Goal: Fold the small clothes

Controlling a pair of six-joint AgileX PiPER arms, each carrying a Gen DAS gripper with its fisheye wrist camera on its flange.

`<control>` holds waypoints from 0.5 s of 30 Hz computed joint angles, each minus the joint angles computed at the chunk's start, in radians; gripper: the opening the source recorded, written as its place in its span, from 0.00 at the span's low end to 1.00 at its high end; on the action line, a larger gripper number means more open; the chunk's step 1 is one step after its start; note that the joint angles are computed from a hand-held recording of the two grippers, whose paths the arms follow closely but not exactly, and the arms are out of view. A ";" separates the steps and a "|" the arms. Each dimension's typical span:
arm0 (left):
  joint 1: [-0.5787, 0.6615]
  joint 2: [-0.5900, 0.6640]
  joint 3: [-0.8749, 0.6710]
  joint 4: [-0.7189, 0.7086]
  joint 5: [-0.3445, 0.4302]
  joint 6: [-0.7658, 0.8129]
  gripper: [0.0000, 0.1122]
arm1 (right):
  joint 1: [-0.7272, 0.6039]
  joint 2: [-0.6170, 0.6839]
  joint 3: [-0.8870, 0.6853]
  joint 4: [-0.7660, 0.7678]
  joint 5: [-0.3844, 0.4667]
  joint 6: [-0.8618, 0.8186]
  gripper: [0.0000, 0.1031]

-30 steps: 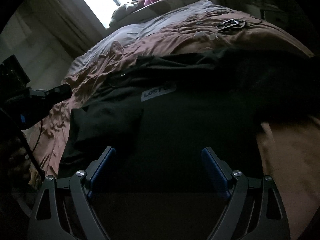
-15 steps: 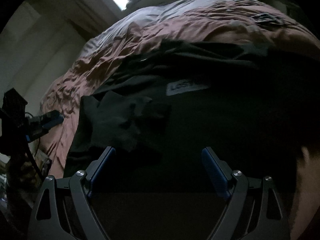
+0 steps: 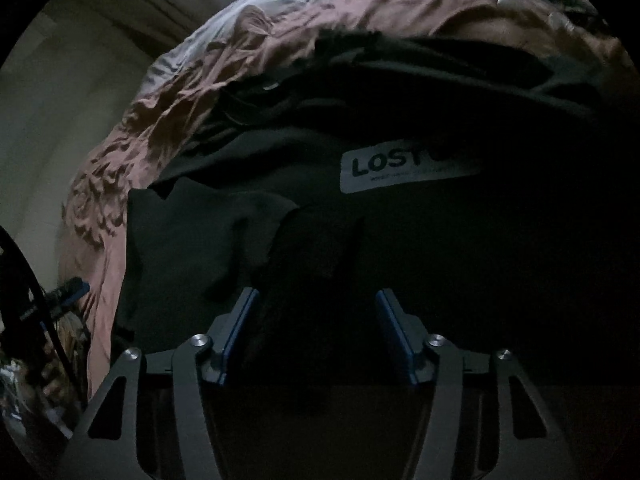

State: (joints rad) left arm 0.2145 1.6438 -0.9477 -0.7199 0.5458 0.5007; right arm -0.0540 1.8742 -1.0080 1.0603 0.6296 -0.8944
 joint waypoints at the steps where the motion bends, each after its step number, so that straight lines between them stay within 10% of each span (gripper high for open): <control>1: 0.016 0.012 0.002 -0.018 0.002 0.023 0.41 | 0.015 0.027 -0.027 -0.010 -0.009 0.017 0.56; 4: 0.052 0.049 0.012 -0.044 -0.005 0.072 0.41 | 0.050 0.049 -0.060 -0.020 -0.044 0.030 0.56; 11: 0.050 0.077 0.056 -0.037 -0.073 0.095 0.41 | 0.090 0.108 -0.127 -0.023 -0.029 0.028 0.12; 15: 0.036 0.053 0.103 -0.042 -0.070 0.143 0.41 | 0.077 0.091 -0.101 0.016 -0.040 -0.005 0.07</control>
